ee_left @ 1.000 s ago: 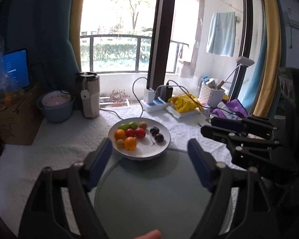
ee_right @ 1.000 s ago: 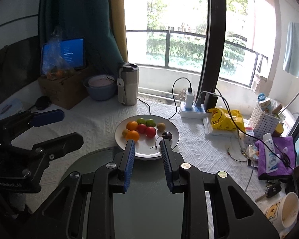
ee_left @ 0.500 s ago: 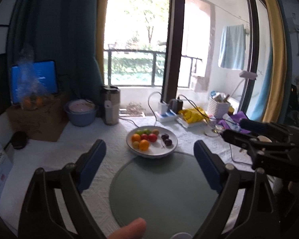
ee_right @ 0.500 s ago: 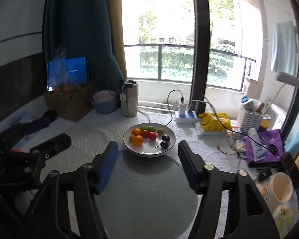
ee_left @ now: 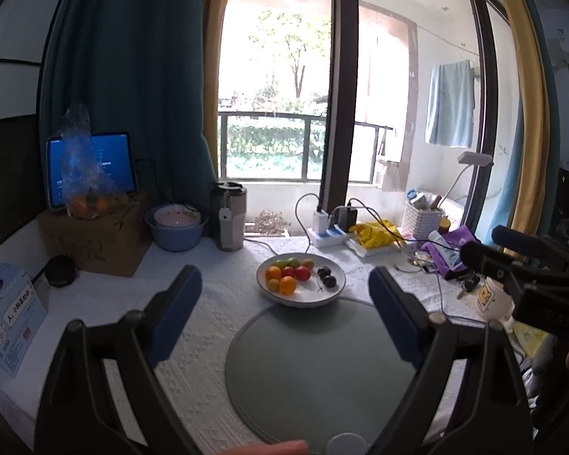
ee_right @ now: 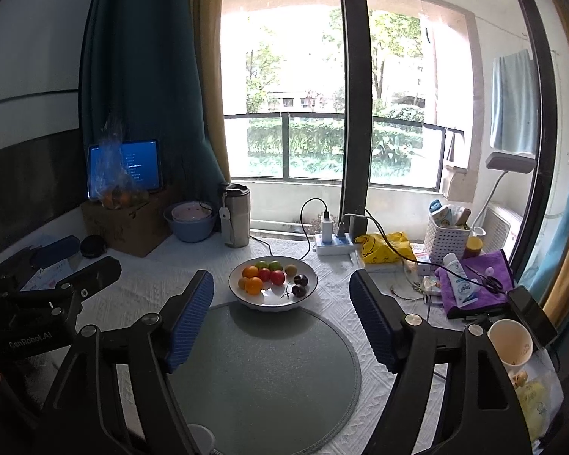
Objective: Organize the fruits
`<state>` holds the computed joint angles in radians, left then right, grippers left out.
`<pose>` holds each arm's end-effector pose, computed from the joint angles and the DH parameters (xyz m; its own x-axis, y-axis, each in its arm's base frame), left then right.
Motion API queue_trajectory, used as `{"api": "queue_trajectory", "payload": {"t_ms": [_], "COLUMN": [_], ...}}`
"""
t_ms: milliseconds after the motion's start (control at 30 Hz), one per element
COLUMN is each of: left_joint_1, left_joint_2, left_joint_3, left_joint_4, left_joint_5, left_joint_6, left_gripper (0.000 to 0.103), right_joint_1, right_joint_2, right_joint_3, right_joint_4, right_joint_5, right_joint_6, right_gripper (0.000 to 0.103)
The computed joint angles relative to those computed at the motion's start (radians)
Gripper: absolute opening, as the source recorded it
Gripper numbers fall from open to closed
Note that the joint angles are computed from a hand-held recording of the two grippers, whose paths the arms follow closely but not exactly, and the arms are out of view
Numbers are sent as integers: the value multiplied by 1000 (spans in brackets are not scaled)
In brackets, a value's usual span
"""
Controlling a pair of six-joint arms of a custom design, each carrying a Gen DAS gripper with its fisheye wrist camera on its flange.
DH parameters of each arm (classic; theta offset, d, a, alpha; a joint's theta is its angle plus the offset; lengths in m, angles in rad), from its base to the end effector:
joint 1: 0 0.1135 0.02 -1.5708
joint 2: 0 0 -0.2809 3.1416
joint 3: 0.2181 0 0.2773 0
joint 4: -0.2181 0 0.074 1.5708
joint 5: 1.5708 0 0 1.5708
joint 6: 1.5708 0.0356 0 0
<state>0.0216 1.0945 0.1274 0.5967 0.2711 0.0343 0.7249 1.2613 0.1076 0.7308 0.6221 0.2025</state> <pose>0.1954 -0.0053 0.1351 -0.3538 0.0254 -0.9350 0.2411 0.9683 -0.0649 0.1581 0.1123 0.1156 -0.3293 -0.0733 -0.9414 -0.0764 0.9958 -0.0509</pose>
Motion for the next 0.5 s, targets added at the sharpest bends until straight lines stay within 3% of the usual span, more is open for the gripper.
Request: {"api": "queue_trajectory", "payload": {"t_ms": [500], "left_joint_1": [12], "left_joint_2": [-5], "left_joint_3": [-8], "left_joint_4": [2], "left_joint_5": [24], "left_joint_6": [-1], "left_gripper": [91], "right_joint_1": [-21], "right_joint_2": [58], "right_joint_3": [17], "right_joint_4": [30], "right_joint_5": [-30], "right_joint_6": [-9], "right_gripper": [77]}}
